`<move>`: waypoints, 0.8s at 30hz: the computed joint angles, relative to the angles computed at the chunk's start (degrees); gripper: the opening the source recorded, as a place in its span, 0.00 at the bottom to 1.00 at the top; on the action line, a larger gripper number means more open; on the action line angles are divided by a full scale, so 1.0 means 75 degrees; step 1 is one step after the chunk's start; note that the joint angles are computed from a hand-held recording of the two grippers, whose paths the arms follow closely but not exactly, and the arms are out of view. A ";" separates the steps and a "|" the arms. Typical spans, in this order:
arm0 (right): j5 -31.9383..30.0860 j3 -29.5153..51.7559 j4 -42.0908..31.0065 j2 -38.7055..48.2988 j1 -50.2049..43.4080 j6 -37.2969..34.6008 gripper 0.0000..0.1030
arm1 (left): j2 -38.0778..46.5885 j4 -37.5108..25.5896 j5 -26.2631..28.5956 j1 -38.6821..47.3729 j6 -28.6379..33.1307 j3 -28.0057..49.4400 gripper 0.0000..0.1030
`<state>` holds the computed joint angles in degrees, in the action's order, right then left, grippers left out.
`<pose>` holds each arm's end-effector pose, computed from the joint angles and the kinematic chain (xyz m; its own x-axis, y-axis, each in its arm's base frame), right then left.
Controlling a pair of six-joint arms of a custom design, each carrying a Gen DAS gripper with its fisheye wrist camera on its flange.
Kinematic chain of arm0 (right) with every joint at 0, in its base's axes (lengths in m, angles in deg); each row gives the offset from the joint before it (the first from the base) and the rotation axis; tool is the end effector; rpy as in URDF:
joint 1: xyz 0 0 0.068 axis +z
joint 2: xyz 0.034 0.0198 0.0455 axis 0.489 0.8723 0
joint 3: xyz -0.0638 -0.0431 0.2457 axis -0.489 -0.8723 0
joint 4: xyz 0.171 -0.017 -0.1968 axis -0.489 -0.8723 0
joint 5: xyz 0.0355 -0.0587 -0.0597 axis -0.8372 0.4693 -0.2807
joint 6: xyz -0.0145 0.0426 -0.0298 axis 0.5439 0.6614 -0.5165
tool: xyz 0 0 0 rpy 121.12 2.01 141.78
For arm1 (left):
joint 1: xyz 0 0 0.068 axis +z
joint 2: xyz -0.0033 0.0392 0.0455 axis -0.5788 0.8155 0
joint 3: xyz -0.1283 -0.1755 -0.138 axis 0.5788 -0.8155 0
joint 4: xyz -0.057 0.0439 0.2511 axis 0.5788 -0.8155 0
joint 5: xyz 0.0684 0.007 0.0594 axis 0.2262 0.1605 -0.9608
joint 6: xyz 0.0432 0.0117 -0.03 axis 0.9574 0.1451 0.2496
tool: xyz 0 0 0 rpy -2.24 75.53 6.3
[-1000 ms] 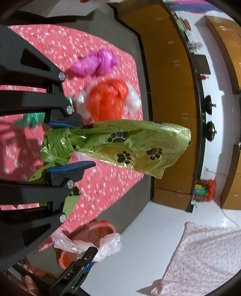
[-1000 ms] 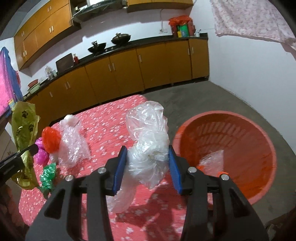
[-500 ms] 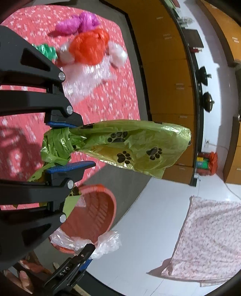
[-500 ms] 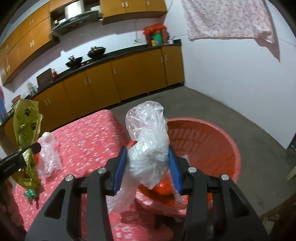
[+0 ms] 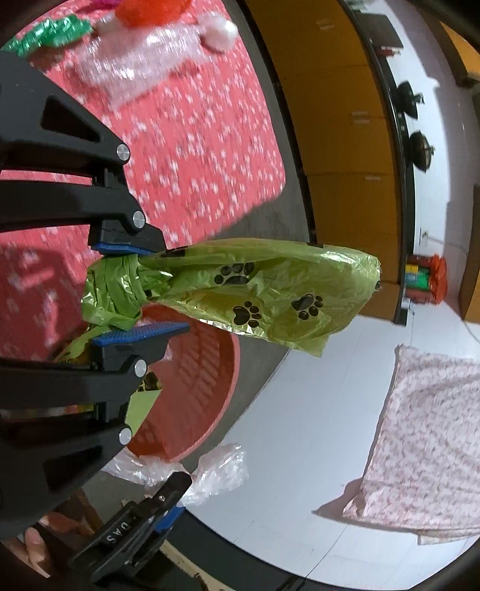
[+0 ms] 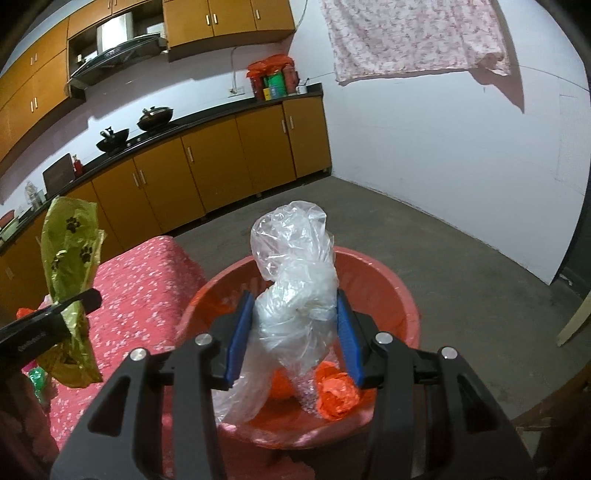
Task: Collect trash
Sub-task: 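Carry the paw-print bag and clear plastic over the orange basket with both tools, then open both tools to drop the bags into the orange basket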
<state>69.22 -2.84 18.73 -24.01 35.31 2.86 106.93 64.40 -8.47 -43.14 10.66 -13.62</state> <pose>0.1966 0.0135 0.1366 -0.4989 0.2782 -0.8208 0.2479 0.9533 0.1725 0.2538 -0.0454 0.1720 -0.6186 0.1334 -0.7743 0.3875 0.9091 -0.1530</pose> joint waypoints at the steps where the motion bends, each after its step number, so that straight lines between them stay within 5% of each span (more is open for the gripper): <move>1: -0.0008 0.0018 0.0042 0.0052 -0.0053 -0.0030 0.42 | 0.0145 0.0080 -0.0034 -0.0147 -0.0039 0.0072 0.30; 24: -0.0528 0.0126 0.1599 0.1738 -0.1093 -0.0284 0.42 | 0.2283 0.0894 -0.0608 -0.1722 -0.0244 0.1005 0.30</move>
<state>65.26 -1.90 30.72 -10.98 27.11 0.74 124.05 71.10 -13.03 -56.05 8.82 -6.09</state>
